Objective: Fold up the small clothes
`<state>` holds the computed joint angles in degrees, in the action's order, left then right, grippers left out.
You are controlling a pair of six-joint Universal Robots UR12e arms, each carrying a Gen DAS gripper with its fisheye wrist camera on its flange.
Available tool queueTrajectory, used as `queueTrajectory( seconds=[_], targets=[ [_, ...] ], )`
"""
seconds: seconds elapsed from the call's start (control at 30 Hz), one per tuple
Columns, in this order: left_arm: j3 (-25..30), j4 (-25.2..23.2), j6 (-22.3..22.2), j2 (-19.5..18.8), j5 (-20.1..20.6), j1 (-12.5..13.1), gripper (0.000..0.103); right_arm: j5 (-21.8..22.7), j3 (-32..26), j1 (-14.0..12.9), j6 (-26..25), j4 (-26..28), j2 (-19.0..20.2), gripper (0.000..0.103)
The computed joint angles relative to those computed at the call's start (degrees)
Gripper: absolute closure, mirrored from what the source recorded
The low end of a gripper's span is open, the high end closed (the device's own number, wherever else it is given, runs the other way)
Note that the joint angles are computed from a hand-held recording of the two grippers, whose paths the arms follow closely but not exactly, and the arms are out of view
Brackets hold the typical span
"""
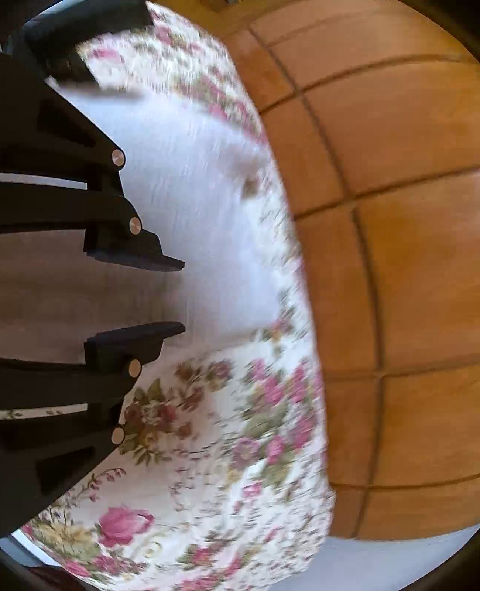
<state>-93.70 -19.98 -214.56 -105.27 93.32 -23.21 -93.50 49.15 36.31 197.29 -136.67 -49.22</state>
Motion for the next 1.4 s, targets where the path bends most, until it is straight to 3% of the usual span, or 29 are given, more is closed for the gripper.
queueTrajectory(
  seconds=[0.03,0.2,0.33,0.4,0.47,0.6,0.8,0.93,1.17,1.23,1.27,1.33,1.37,1.4],
  targets=[
    [0.0,0.0,0.2,0.0,0.0,-0.1,0.008,0.3,0.5,-0.3,1.2,0.1,0.1,0.077],
    [0.3,-0.2,1.2,0.1,0.8,-0.7,0.009,2.9,6.9,-1.6,5.1,-9.0,-1.3,0.076],
    [-1.0,8.6,1.8,1.3,10.9,-2.9,0.013,3.3,9.0,-1.6,5.8,-11.9,-2.1,0.076],
    [0.1,9.4,4.4,1.3,12.3,-3.3,0.013,4.8,9.6,-2.0,7.3,-13.5,-2.2,0.076],
    [2.0,7.4,6.6,0.8,11.4,-3.2,0.016,5.8,10.0,-2.3,8.8,-14.5,-2.2,0.076],
    [6.3,0.1,9.6,-1.2,8.3,-2.6,0.034,5.6,10.3,-2.1,8.5,-14.9,-2.4,0.076],
    [11.4,-10.6,10.6,-4.8,10.6,-1.5,0.035,7.4,10.9,-2.6,9.1,-15.0,-2.7,0.076],
    [10.7,-10.1,14.7,-5.3,9.4,-0.7,0.035,6.6,10.1,-2.4,9.1,-14.0,-2.4,0.075],
    [9.2,-8.7,13.0,-4.1,10.1,-1.3,0.035,6.8,10.4,-2.4,9.3,-13.9,-2.6,0.074],
    [8.2,-6.6,12.8,-3.5,11.4,-1.9,0.030,6.9,10.4,-2.4,8.8,-12.8,-2.9,0.072],
    [7.3,-5.0,12.6,-3.0,11.8,-2.2,0.027,6.9,10.3,-2.4,8.7,-12.3,-3.0,0.070],
    [6.0,-2.6,11.8,-2.2,10.9,-2.3,0.011,6.6,10.2,-2.4,8.4,-11.3,-3.3,0.063],
    [5.3,-1.4,11.3,-1.8,10.5,-2.4,0.008,5.9,10.1,-2.3,8.5,-10.3,-3.5,0.041],
    [4.8,-0.6,10.8,-1.4,10.9,-2.7,0.006,4.5,9.9,-2.1,9.1,-8.4,-3.6,0.027]
  ],
)
